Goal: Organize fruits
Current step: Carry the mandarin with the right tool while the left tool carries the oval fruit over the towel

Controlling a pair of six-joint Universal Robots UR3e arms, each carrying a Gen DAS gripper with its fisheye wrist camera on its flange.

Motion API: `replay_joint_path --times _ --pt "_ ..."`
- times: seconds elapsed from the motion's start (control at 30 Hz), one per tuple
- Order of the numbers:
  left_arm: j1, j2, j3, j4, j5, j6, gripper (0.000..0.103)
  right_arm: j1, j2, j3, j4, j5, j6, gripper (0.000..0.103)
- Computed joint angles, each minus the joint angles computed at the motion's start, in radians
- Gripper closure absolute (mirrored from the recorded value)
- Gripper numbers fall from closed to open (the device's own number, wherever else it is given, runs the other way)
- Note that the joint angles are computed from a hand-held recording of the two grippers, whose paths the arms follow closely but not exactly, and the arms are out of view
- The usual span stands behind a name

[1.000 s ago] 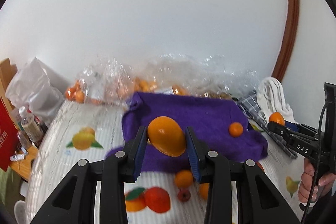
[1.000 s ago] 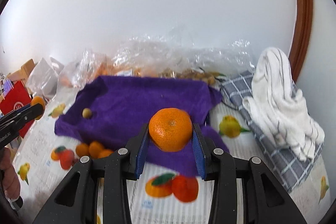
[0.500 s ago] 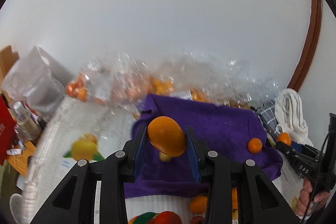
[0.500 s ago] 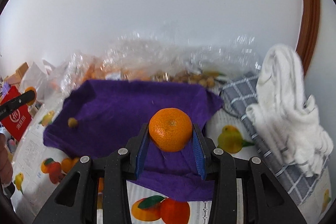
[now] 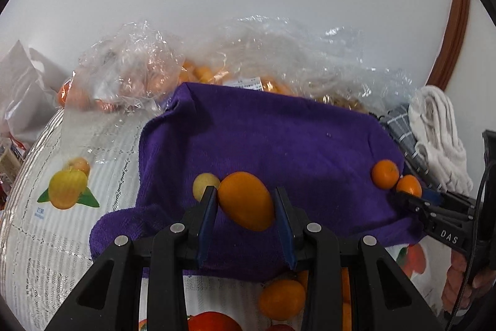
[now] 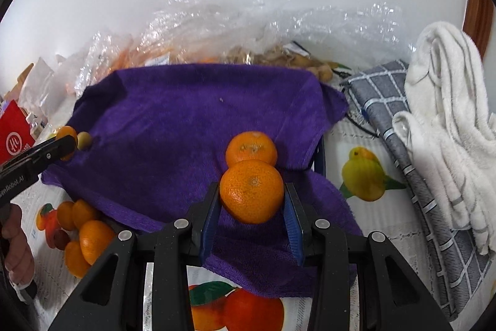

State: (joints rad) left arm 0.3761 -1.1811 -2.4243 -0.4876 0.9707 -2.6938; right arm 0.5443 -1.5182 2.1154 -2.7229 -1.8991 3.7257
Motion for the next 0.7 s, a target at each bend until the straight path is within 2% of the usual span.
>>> replay_joint_path --times 0.7 --pt "-0.063 -0.075 0.022 0.048 0.07 -0.024 0.068 0.001 0.028 0.013 -0.046 -0.009 -0.004 0.063"
